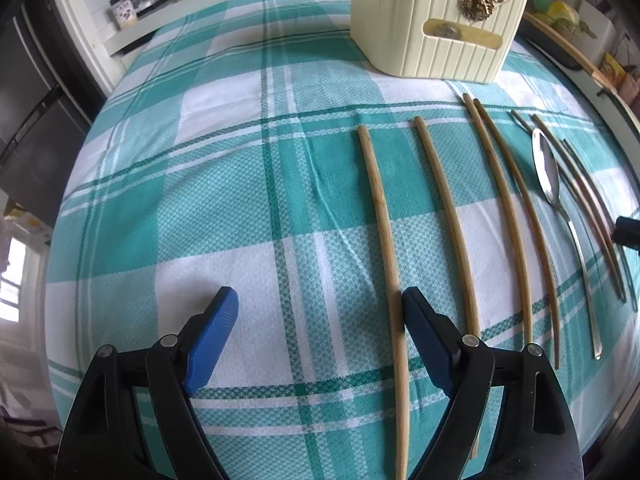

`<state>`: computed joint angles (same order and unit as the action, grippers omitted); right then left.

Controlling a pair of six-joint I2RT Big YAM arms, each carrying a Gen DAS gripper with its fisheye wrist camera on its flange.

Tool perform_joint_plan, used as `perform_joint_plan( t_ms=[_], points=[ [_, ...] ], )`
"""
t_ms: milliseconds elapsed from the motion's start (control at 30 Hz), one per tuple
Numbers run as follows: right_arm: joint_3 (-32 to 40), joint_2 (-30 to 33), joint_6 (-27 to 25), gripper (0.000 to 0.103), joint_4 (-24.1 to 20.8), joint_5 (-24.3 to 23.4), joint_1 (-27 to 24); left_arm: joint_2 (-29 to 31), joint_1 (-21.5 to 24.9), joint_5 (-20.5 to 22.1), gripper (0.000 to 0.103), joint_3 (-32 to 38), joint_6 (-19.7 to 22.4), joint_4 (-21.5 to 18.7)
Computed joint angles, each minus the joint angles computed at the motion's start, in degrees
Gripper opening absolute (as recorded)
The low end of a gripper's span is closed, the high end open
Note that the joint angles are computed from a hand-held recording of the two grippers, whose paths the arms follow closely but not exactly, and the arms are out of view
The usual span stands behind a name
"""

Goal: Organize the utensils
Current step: 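Grasp a chopstick with the left tool while the right tool grasps another chopstick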

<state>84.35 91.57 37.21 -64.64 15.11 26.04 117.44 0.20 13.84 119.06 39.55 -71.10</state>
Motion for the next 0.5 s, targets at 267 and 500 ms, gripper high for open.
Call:
perform_joint_plan(
  t_ms=[267, 500],
  points=[
    [6.0, 4.7, -3.6, 0.024, -0.9, -2.3, -2.9, 5.3, -1.6, -0.6, 0.078, 9.5, 2.1, -7.0],
    [12.4, 9.5, -4.5, 0.023, -0.6, -4.6, -6.5, 13.2, -4.0, -2.1, 0.049, 24.5, 0.7, -15.9]
  ],
)
